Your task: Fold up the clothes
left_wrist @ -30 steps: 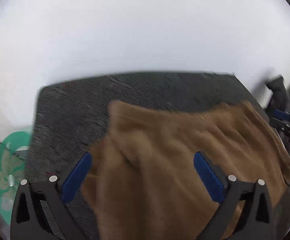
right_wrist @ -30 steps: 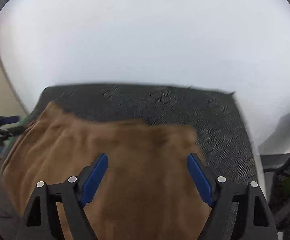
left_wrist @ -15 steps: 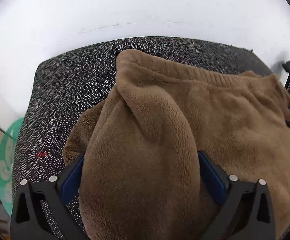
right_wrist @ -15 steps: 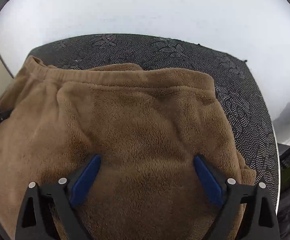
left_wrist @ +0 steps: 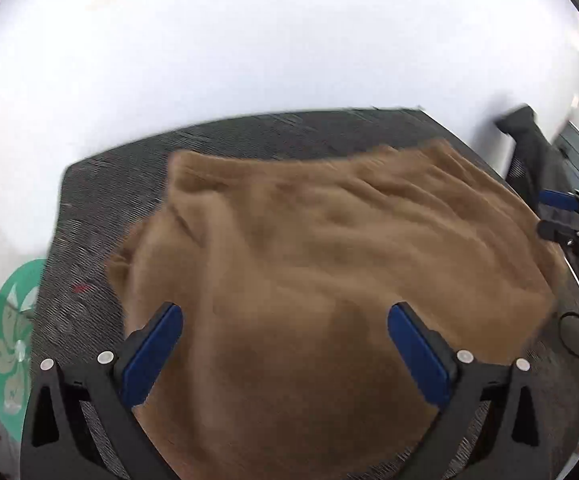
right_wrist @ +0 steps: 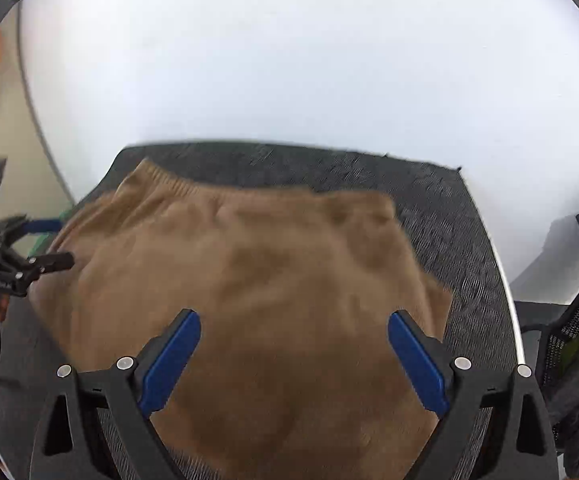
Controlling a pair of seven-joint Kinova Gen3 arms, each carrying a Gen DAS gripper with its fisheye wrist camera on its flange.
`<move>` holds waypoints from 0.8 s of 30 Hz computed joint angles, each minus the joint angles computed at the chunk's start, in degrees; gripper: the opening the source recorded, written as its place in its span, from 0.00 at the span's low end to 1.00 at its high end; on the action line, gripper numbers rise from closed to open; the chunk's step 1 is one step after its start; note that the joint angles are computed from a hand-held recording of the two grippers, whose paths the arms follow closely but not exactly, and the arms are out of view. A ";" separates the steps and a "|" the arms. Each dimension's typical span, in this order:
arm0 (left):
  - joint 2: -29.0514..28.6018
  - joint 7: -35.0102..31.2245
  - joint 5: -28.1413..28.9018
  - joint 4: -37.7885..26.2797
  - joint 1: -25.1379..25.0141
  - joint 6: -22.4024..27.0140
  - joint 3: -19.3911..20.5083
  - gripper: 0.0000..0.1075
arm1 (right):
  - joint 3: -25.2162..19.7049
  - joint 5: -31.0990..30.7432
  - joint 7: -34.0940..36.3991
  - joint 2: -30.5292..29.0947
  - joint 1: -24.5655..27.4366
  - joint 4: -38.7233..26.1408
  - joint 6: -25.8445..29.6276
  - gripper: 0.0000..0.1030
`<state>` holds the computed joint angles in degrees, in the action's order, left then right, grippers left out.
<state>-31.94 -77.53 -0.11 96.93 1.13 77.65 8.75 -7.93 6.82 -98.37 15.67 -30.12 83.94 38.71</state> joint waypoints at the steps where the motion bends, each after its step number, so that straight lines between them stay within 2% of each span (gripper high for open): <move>1: 0.14 0.31 0.59 0.07 0.20 0.45 0.39 0.96 | 0.45 0.35 -0.15 -0.06 -0.86 0.70 0.42 0.94; 4: -0.27 1.31 0.83 2.38 -0.03 0.42 0.31 0.96 | 0.37 2.12 -2.12 0.07 -2.11 2.69 1.68 0.94; 9: -3.61 1.74 2.40 5.49 0.32 -0.39 -2.48 0.96 | -0.56 -1.55 -0.33 1.93 0.84 3.47 0.14 0.94; 12: -4.45 2.28 1.97 7.68 -0.65 -2.73 -1.01 0.96 | -0.59 -1.49 0.08 2.36 0.94 3.93 -0.68 0.97; 15: -5.40 3.18 1.65 9.02 -1.32 -4.28 -0.30 0.96 | 1.80 2.76 -4.03 2.26 -2.89 5.80 -3.19 0.99; 18: -5.23 3.53 1.57 10.16 -1.44 -6.22 -0.07 0.96 | 2.37 4.95 -6.52 1.82 -3.69 6.98 -4.68 0.99; 24: -7.24 7.19 2.28 7.68 -3.04 -2.58 -0.63 0.96 | 1.70 6.65 -7.11 0.23 -3.05 9.78 -7.90 0.99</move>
